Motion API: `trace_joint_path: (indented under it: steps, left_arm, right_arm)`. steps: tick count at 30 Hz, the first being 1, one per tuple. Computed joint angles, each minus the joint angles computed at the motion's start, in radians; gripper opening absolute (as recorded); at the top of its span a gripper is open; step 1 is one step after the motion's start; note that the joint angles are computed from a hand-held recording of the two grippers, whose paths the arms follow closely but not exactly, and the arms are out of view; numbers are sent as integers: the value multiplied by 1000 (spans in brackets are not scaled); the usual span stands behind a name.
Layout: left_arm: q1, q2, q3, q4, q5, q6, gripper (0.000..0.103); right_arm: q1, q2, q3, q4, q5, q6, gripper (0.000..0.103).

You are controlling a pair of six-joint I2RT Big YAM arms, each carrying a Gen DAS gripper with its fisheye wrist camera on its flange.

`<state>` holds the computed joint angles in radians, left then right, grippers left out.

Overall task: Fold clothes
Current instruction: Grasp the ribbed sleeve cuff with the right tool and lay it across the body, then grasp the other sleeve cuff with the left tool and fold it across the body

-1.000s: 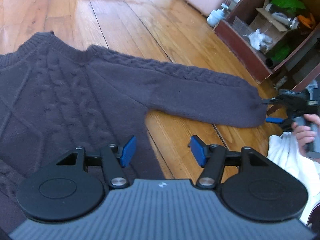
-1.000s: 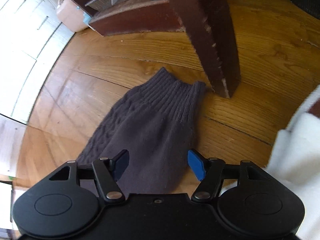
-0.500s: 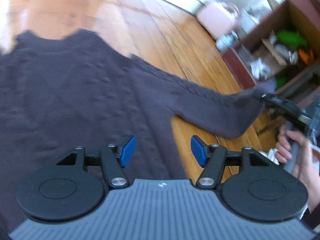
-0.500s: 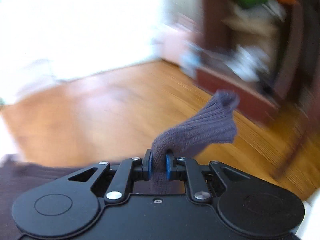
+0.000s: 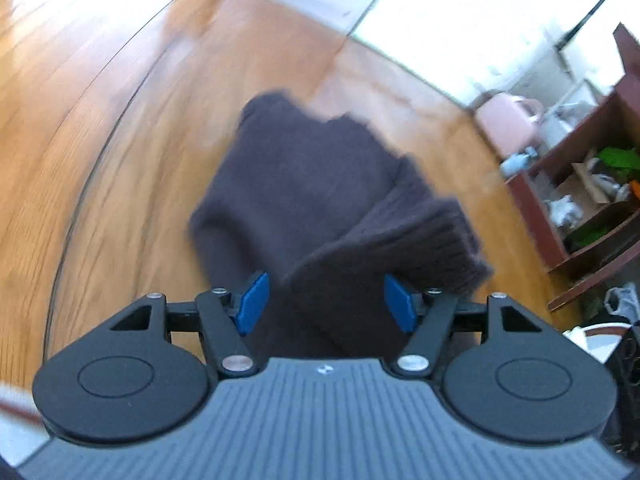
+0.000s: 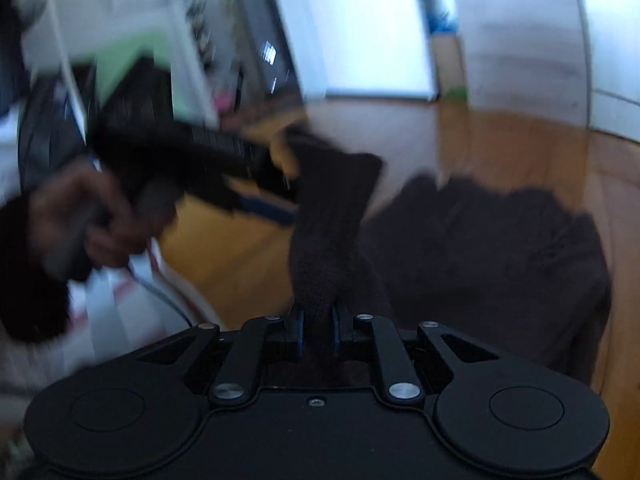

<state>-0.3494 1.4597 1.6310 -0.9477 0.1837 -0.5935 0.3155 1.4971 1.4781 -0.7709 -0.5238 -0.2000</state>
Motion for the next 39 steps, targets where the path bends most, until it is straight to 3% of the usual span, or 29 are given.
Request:
trace_joint_path:
  steps: [2, 6, 8, 10, 13, 15, 17, 18, 22, 23, 24, 25, 26, 28, 29, 31, 34, 37, 39]
  left_arm:
    - [-7, -36, -83, 41, -19, -54, 63]
    - [16, -65, -149, 139, 60, -135, 64]
    - [13, -66, -148, 171, 36, -117, 70]
    - [7, -58, -141, 178, 12, -88, 73]
    - [-24, -45, -130, 153, -61, -25, 73]
    - [-52, -57, -135, 120, -144, 58, 75]
    - [-59, -53, -132, 107, -137, 114, 81]
    - [-54, -50, -130, 97, -111, 111, 81]
    - [-37, -17, -107, 17, -13, 84, 83]
    - [-41, -7, -99, -9, -20, 99, 83]
    - [-45, -2, -95, -30, -35, 123, 81]
    - [-50, 1, -94, -48, -51, 149, 48]
    - [-57, 9, -78, -81, -68, 191, 14]
    - [-71, 21, -38, -137, -103, 279, 13]
    - [-67, 8, -35, -128, -100, 283, 13]
    - [-49, -22, -34, -97, -73, 261, 13]
    - [-9, -46, -47, -83, -43, 202, 13]
    - [33, -65, -76, -79, 12, 125, 12]
    - [59, -75, -105, -57, 89, 57, 12]
  right_arm:
    - [16, 23, 6, -98, 52, -85, 18]
    - [-30, 29, 38, -187, -69, -55, 23]
    - [-20, 17, 23, -202, -88, -78, 23]
    - [-13, 7, 13, -284, -123, -181, 23]
    - [31, 23, 42, -431, -99, -377, 23]
    - [43, -3, 10, -390, -72, -406, 23]
    - [25, -3, 3, -337, -76, -332, 28]
    - [7, 10, 12, -312, -71, -258, 31]
    - [-75, 60, 44, -171, 22, 98, 58]
    - [-94, 74, 54, -147, 63, 178, 58]
    - [-111, 90, 69, -134, 114, 252, 58]
    - [-127, 108, 88, -127, 167, 325, 57]
    - [-119, 118, 104, -129, 285, 309, 56]
    - [-74, 126, 119, -112, 593, 182, 56]
    - [-57, 122, 107, -79, 685, 101, 56]
    - [-60, 128, 107, -70, 645, 23, 54]
    - [-88, 170, 139, -98, 539, 72, 52]
    - [-98, 220, 169, -79, 549, 84, 53]
    - [-97, 262, 206, -64, 582, 72, 53]
